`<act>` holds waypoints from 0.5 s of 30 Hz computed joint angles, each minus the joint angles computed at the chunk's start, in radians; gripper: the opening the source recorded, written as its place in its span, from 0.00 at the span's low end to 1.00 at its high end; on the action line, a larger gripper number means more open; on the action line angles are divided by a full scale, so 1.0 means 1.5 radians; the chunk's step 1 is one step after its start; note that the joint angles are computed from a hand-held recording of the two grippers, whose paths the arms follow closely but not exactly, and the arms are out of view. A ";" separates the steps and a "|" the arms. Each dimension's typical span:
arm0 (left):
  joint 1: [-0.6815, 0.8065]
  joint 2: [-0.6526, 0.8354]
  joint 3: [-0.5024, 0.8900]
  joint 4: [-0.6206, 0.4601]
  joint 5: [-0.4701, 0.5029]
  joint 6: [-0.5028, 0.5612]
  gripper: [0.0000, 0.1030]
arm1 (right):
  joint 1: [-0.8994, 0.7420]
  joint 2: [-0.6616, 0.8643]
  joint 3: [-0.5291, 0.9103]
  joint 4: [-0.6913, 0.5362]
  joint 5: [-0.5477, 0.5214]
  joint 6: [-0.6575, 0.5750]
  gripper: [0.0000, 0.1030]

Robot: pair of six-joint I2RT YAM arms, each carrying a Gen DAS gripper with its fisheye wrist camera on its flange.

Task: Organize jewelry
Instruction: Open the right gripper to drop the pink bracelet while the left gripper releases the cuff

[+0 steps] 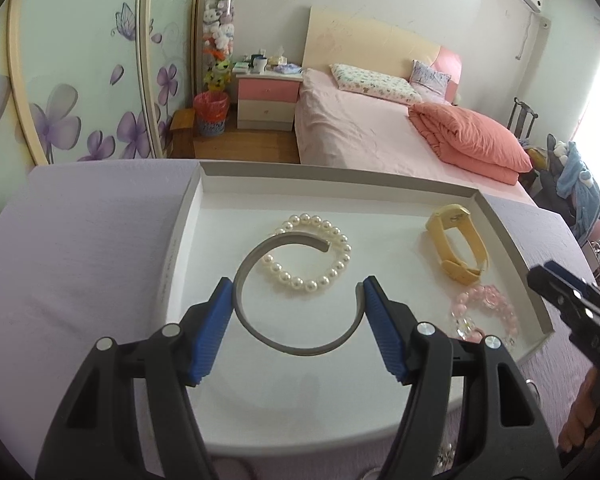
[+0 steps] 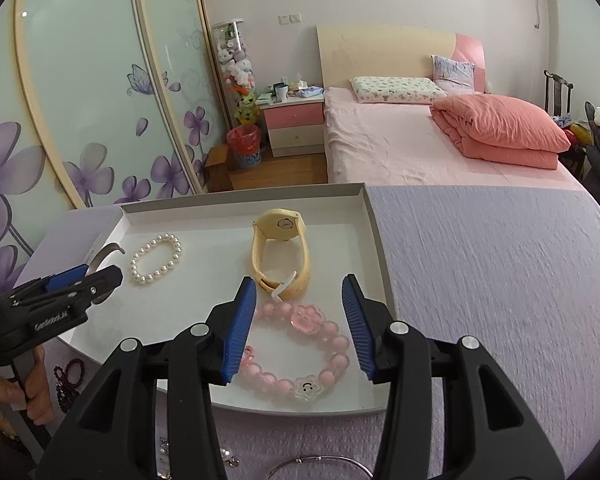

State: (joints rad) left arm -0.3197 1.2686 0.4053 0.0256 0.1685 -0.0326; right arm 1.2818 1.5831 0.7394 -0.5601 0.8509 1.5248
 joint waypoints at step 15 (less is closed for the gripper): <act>0.015 0.075 0.036 0.013 0.001 -0.012 0.71 | 0.002 -0.008 -0.031 0.024 -0.008 0.012 0.45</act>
